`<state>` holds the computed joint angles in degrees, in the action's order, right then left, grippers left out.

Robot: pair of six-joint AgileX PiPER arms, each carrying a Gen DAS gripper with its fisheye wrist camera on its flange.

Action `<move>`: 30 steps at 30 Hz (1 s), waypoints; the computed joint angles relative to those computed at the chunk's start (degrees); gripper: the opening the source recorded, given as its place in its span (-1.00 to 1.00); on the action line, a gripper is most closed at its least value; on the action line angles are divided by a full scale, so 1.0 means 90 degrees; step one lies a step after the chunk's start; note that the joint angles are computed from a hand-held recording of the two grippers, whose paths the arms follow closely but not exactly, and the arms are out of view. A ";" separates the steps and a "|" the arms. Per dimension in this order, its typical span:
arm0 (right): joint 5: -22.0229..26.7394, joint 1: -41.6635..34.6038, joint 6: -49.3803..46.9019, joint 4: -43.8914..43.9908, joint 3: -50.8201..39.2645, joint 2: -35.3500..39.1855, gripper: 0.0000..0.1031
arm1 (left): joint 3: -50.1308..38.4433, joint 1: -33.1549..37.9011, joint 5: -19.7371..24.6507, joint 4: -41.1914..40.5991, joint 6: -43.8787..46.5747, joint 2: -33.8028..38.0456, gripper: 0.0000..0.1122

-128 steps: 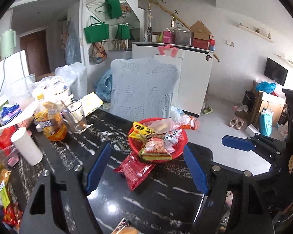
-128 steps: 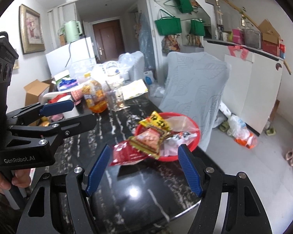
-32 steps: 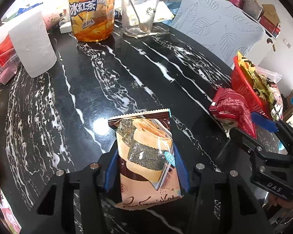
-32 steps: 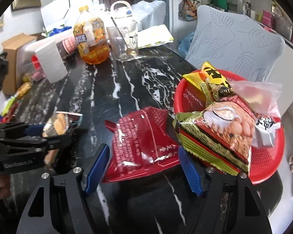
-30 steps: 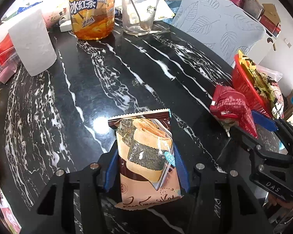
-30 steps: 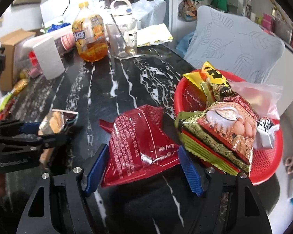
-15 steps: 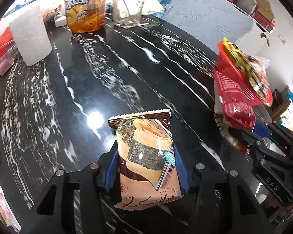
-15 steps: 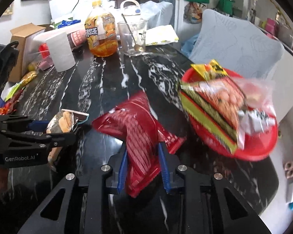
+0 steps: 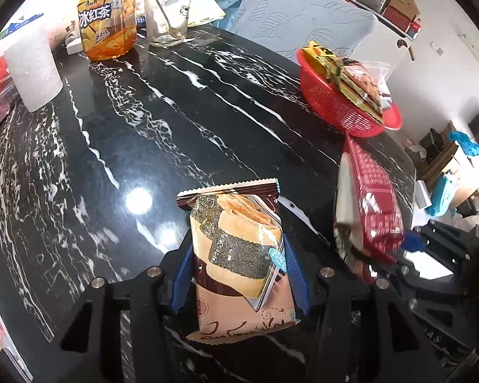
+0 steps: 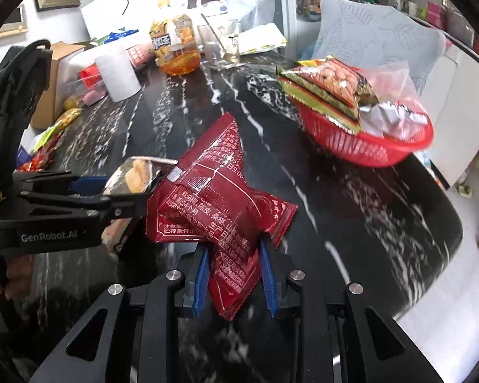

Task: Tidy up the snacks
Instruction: 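Lift both packets and carry them toward the red basket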

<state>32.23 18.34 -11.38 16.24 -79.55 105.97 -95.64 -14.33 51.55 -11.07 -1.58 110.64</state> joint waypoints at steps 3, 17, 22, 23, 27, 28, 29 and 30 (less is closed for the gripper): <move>0.0162 0.0056 -0.0095 0.0120 0.0186 -0.0196 -0.40 | 0.0217 0.0014 -0.0053 -0.0086 0.0051 -0.0120 -0.09; 0.0121 0.0390 -0.0427 -0.0346 -0.0291 0.0022 0.42 | 0.0736 0.0244 -0.0152 -0.0073 0.0016 -0.0424 -0.09; 0.0176 0.0502 -0.0904 -0.0466 -0.0715 0.0192 0.59 | 0.0733 0.0348 -0.0108 -0.0131 0.0028 -0.0416 -0.09; 0.0217 0.0508 -0.1044 -0.0437 -0.0804 0.0242 0.59 | 0.0733 0.0349 -0.0100 -0.0115 0.0021 -0.0415 -0.09; 0.0896 0.0376 -0.2041 0.0192 -0.1523 0.0742 0.59 | 0.0762 0.0349 -0.0097 -0.0104 0.0018 -0.0430 -0.09; 0.1042 0.0348 -0.2158 0.0270 -0.1635 0.0832 0.59 | 0.0764 0.0344 -0.0090 -0.0088 0.0001 -0.0434 -0.09; 0.1238 0.0301 -0.2321 0.0414 -0.1779 0.0950 0.59 | 0.0762 0.0341 -0.0081 -0.0075 -0.0011 -0.0429 -0.09; 0.1455 0.0261 -0.2393 0.0512 -0.1943 0.1068 0.59 | 0.0759 0.0343 -0.0069 -0.0077 -0.0017 -0.0418 -0.09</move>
